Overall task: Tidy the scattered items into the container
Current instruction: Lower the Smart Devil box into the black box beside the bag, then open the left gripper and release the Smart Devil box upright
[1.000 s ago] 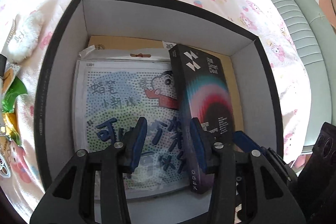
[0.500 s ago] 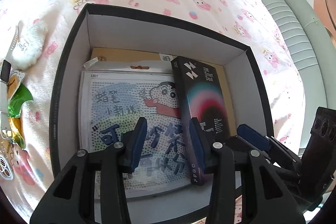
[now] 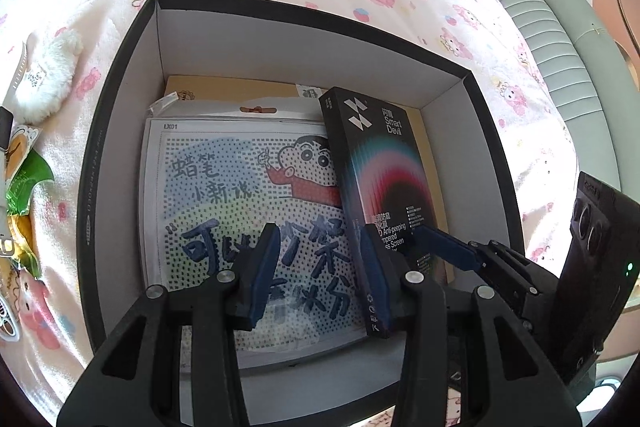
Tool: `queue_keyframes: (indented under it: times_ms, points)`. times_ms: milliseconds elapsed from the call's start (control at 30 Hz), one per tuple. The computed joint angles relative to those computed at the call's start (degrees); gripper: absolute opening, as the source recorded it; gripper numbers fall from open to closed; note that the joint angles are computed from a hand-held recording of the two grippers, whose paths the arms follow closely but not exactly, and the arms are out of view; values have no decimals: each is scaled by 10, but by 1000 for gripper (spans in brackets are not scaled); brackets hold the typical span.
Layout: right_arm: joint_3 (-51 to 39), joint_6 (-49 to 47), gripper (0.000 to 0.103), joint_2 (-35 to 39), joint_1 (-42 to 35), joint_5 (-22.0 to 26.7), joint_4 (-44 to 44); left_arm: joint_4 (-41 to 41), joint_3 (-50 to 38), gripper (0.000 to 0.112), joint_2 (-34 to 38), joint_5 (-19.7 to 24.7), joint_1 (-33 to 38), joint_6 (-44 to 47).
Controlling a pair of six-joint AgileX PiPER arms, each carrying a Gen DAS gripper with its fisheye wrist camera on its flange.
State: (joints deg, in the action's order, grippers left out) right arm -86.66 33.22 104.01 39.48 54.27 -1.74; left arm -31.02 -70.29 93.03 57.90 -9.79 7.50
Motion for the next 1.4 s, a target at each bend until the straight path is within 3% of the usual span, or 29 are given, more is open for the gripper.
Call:
queue_keyframes:
  times_ms: [167,233,367,533,700,867,1133,1233,1400]
  points:
    - [43,48,49,-33,-15,4,-33,-19,-16,40,24,-7,-22,-7]
    - [75,53,48,-61,-23,-22,-23,-21,-22,33,31,-14,-35,-18]
    - [113,61,49,-100,-26,-64,-11,-19,-47,31,58,-7,-60,-39]
    - [123,39,49,-100,-34,-76,17,-46,-80,30,85,22,-76,-23]
    - [121,13,49,-94,-39,-91,42,-25,-80,30,69,3,-63,-46]
    - [112,18,49,-82,-48,-93,47,-5,-133,30,108,21,-68,-79]
    - [130,16,49,-93,-40,-97,46,-33,-160,30,146,58,-81,-52]
    - [125,13,49,-100,-44,-98,52,1,-210,30,160,61,-76,-86]
    - [29,-45,49,-51,-72,-42,68,74,-333,30,219,105,-81,-153]
